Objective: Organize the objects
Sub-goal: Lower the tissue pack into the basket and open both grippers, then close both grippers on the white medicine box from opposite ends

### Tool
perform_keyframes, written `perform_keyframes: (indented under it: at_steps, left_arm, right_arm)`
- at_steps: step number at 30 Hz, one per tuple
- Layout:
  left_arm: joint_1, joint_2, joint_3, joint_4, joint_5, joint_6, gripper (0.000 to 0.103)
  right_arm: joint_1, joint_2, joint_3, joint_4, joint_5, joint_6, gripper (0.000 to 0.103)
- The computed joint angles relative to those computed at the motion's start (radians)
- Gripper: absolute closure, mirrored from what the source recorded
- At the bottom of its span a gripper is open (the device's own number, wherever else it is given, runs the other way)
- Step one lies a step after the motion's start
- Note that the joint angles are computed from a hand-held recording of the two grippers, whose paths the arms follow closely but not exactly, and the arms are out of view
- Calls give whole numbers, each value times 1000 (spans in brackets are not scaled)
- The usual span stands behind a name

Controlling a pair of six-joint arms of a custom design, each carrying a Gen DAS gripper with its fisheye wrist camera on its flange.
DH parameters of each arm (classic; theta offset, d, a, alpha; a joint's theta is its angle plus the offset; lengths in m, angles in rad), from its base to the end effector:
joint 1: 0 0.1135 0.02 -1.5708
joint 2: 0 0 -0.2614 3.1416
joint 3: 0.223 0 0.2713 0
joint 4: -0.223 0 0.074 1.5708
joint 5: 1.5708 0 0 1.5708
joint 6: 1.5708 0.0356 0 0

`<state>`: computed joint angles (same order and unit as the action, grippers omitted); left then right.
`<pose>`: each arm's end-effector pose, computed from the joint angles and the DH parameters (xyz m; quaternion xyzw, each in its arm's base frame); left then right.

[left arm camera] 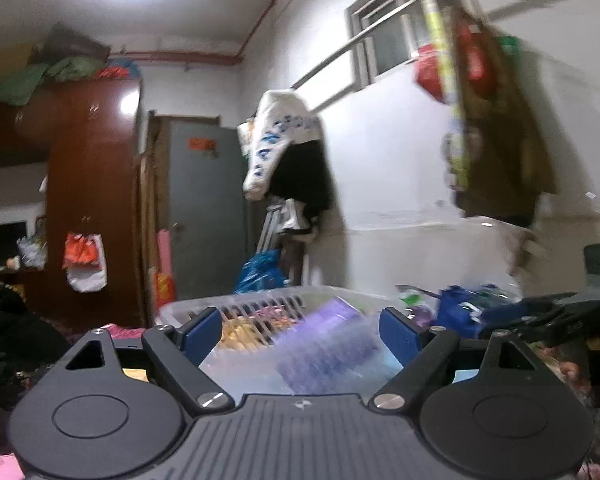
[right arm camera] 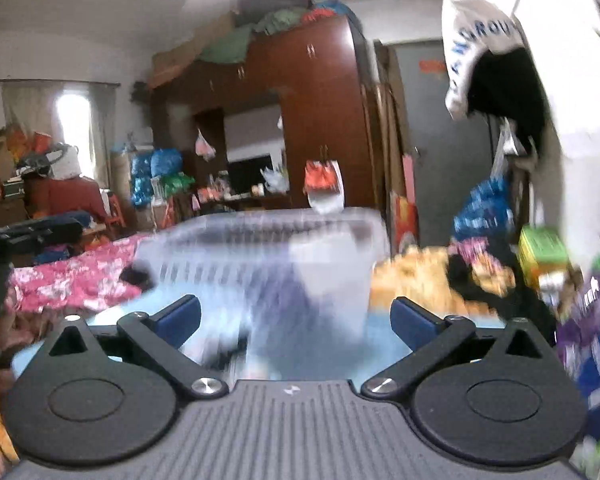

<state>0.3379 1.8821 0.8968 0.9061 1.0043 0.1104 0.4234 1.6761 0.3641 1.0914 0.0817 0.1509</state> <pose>0.3771 0.1006 0.1676 0.2514 0.6768 -0.2125 0.6585 0.2565 0.1124 0.1091 -0.0807 0.7762 0.1463 0.6079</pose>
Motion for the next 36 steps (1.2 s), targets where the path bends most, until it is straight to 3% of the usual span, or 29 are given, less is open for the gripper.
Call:
perform_keyframes:
  at_steps: [3,7,8,10,12,17,23,26,31,36]
  left_arm:
    - [21,19,-131,179,69,-26,15]
    - [35,55,-198,214,147,-42,15]
    - [35,63,-210,209,155,-26,15]
    - [33,52,-234,117,172,95,15]
    - [26,38,-270,79,151,197,15]
    - [31,59,-274,-37,184,358,15]
    - [10,133,-213,-150,176,448,15]
    - [0,151,-198,-166,175,466,15]
    - [-11,173,-190,-173,159,489,16]
    - [-19,191,-172,-193,150,489,29]
  right_arm:
    - [37,64,-81,130,28,60,0]
    - [57,233,-159,447,16,127,0]
    - [65,244,-159,459,20,124,0]
    - [75,184,-125,361,30,109,0]
    - [91,231,-114,413,14,104,0]
    - [131,270,-51,368,28,27,0]
    - [116,326,-29,402,9,-21,1]
    - [119,338,-31,400,2,-35,12]
    - [140,380,-26,425,22,-62,20]
    - [141,387,-33,438,17,-70,33]
